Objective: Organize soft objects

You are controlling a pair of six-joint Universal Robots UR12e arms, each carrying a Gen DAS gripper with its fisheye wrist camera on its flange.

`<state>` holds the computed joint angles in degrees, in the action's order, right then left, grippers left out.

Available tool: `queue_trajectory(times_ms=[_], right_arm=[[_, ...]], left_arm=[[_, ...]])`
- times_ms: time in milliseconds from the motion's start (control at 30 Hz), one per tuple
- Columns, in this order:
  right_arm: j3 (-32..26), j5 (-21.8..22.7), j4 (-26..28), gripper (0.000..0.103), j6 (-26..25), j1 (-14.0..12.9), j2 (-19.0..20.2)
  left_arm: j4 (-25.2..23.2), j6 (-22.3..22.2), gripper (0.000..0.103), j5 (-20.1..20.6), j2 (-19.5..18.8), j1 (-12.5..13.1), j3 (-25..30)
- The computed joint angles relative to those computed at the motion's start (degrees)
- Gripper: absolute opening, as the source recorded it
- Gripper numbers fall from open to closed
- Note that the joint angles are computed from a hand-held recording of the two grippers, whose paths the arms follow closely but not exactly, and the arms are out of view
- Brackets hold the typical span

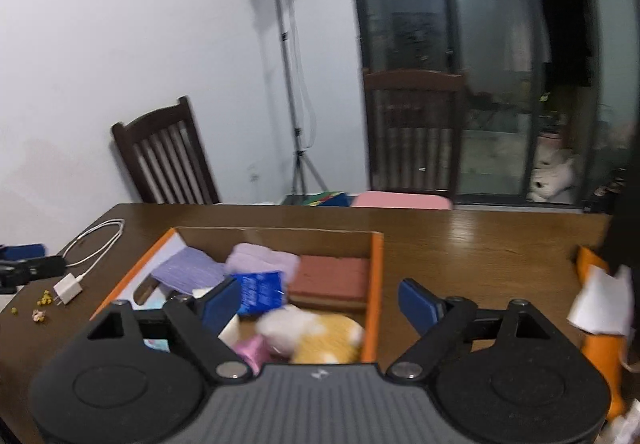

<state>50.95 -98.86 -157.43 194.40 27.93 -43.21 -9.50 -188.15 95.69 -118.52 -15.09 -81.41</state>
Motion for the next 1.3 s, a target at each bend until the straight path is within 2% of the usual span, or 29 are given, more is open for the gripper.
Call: queue_trajectory(times_ms=[67, 133, 200, 233, 300, 367, 400, 733, 967, 1067, 1133, 1200, 1300], right_arm=[[3.6, -1.1, -2.3, 0.086, 1.2, 0.2, -2.1], [6.5, -2.7, -5.3, 0.086, 1.2, 0.7, -3.5], [9.7, -5.0, -10.8, 0.089, -0.6, 1.5, -4.5], [10.9, -6.4, -14.8, 0.091, -2.0, 2.1, -4.5], [13.8, -9.2, -26.3, 0.102, -6.3, 3.4, -3.9], [15.7, -11.5, -37.2, 0.103, -11.3, 4.6, -2.6], [16.5, -12.0, -40.0, 0.103, -12.8, 4.9, -2.3], [23.2, -15.5, -44.0, 0.103, -8.3, 6.8, -4.0], [27.2, -19.8, -46.4, 0.103, -10.3, 9.7, -5.4], [30.5, -18.7, -50.3, 0.103, -10.8, 10.9, -6.4], [33.0, -17.8, -52.4, 0.103, -11.0, 11.6, -7.0], [35.3, -18.2, -52.3, 0.103, -10.8, 12.7, -7.7], [38.1, -20.3, -52.3, 0.103, -10.8, 14.8, -8.6]], left_arm=[[1.4, 0.3, 0.102, 3.5, 0.7, -1.0, -1.2], [7.1, 2.1, 0.103, 9.6, 0.4, -2.6, -2.5], [13.4, 3.9, 0.103, 14.1, 0.1, -4.0, -4.2], [16.4, 4.3, 0.103, 14.7, -0.1, -4.5, -5.1], [23.3, 4.5, 0.103, 15.5, -0.2, -5.3, -7.3], [29.1, 3.7, 0.103, 16.0, -0.4, -5.9, -9.3], [30.8, 3.3, 0.103, 16.2, -0.3, -6.2, -10.1], [35.7, 3.7, 0.103, 16.9, 1.6, -8.1, -16.8], [38.8, 4.0, 0.103, 20.5, 4.6, -10.6, -22.4], [40.7, 4.0, 0.103, 19.9, 6.2, -11.8, -26.6], [43.5, 5.9, 0.103, 22.3, 6.6, -13.4, -29.0], [47.9, 8.4, 0.103, 24.5, 6.7, -14.9, -31.3], [51.0, 6.5, 0.103, 26.0, 8.1, -16.6, -35.1]])
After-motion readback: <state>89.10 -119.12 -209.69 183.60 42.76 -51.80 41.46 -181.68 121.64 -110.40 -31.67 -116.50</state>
